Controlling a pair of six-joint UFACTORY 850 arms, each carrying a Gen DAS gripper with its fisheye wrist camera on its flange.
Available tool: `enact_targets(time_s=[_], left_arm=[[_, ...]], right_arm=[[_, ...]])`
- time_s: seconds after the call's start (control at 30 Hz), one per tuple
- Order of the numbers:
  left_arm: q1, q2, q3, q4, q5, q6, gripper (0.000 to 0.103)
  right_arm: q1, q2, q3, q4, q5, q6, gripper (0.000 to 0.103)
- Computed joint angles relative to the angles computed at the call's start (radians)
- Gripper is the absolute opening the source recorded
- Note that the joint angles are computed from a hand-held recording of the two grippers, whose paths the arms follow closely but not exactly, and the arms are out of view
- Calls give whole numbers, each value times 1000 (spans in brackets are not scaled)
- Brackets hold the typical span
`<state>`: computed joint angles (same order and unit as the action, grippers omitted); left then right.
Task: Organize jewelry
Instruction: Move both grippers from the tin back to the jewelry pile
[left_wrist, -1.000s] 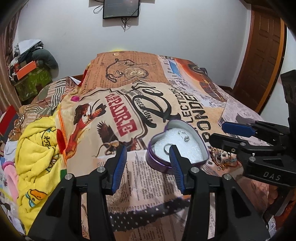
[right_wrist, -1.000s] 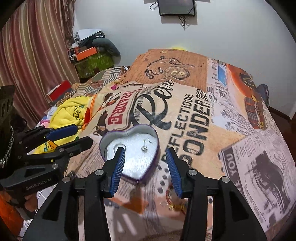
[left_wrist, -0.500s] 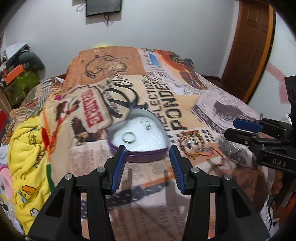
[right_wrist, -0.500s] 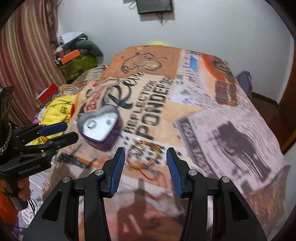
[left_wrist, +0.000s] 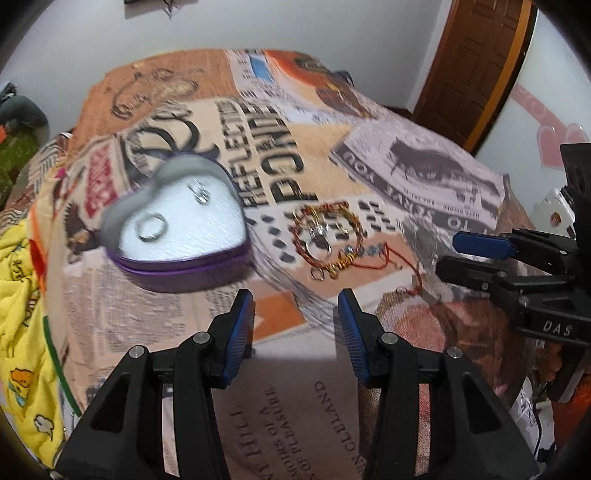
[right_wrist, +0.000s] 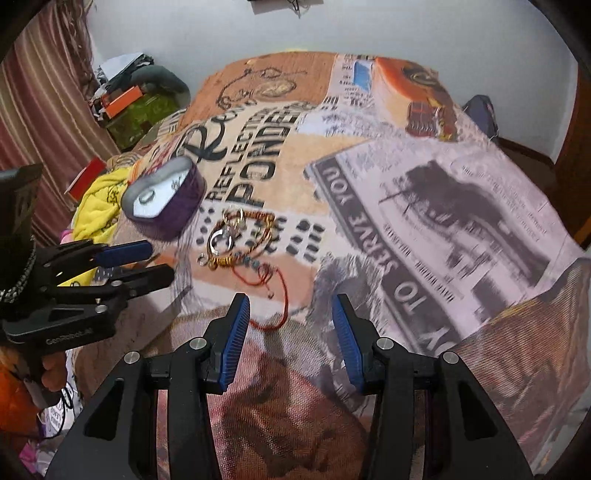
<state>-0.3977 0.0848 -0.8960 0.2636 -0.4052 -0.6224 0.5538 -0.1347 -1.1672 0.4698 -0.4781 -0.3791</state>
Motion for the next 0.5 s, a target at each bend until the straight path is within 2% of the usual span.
enact_targets(time_s=[0.1, 0.23, 0.5], left_arm=[[-11, -19, -7, 44, 0, -20, 42], [-8, -38, -16, 24, 16, 21, 37], [-14, -66, -22, 90, 45, -3, 36]], right_arm=[[-1, -10, 7, 23, -11, -28, 43], [-9, -33, -1, 81, -32, -85, 43], [-1, -71, -35, 126, -20, -142, 43]])
